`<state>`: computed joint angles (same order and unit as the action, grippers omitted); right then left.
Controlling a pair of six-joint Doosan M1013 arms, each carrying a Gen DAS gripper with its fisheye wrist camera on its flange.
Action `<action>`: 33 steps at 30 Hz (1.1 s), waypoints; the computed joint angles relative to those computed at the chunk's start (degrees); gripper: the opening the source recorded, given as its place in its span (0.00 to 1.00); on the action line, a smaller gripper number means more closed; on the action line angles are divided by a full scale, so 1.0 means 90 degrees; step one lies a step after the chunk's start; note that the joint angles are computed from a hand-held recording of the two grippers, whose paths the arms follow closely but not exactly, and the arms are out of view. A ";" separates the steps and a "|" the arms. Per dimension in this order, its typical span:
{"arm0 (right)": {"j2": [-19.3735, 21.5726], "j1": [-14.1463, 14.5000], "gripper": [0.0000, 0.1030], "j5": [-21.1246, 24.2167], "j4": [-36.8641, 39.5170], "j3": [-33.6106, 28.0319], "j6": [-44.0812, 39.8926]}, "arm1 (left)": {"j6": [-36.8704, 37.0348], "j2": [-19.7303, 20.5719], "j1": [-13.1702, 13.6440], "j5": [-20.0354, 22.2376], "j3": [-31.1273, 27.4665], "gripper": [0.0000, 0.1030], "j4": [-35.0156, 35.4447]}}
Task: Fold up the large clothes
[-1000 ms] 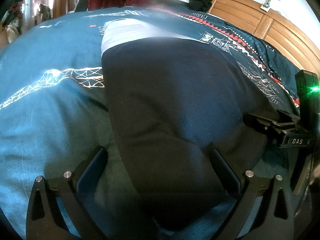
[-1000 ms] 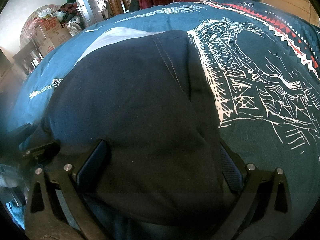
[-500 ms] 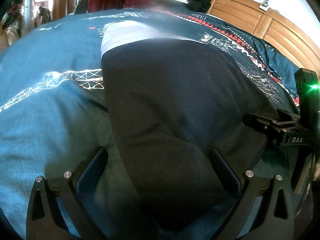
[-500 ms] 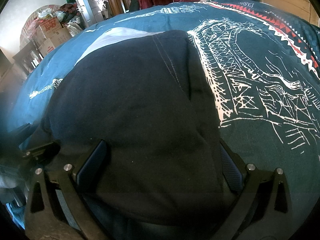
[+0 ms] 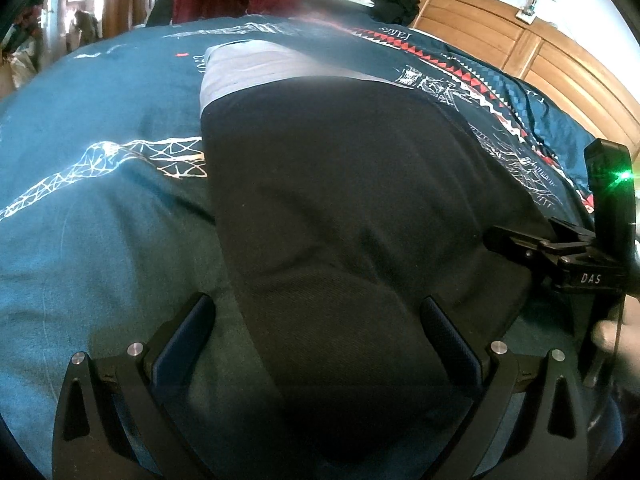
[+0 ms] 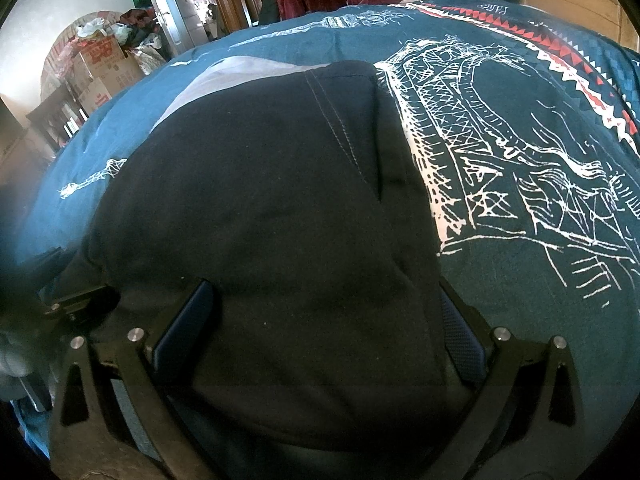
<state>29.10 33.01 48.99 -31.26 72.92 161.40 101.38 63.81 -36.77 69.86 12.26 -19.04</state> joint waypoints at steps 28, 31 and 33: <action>-0.0058 0.2085 1.00 0.4125 -0.4867 -0.1935 0.0744 | -0.0716 -0.3738 -0.0159 -0.4815 0.4564 1.00 0.1305; 0.0214 0.2165 1.00 0.4573 -0.4340 -0.2620 0.0417 | -0.0614 -0.3966 -0.0225 -0.4661 0.4726 1.00 0.0876; 0.0211 0.2040 1.00 0.4273 -0.3245 -0.2837 0.0166 | -0.0575 -0.3918 -0.0253 -0.4072 0.4584 1.00 0.0597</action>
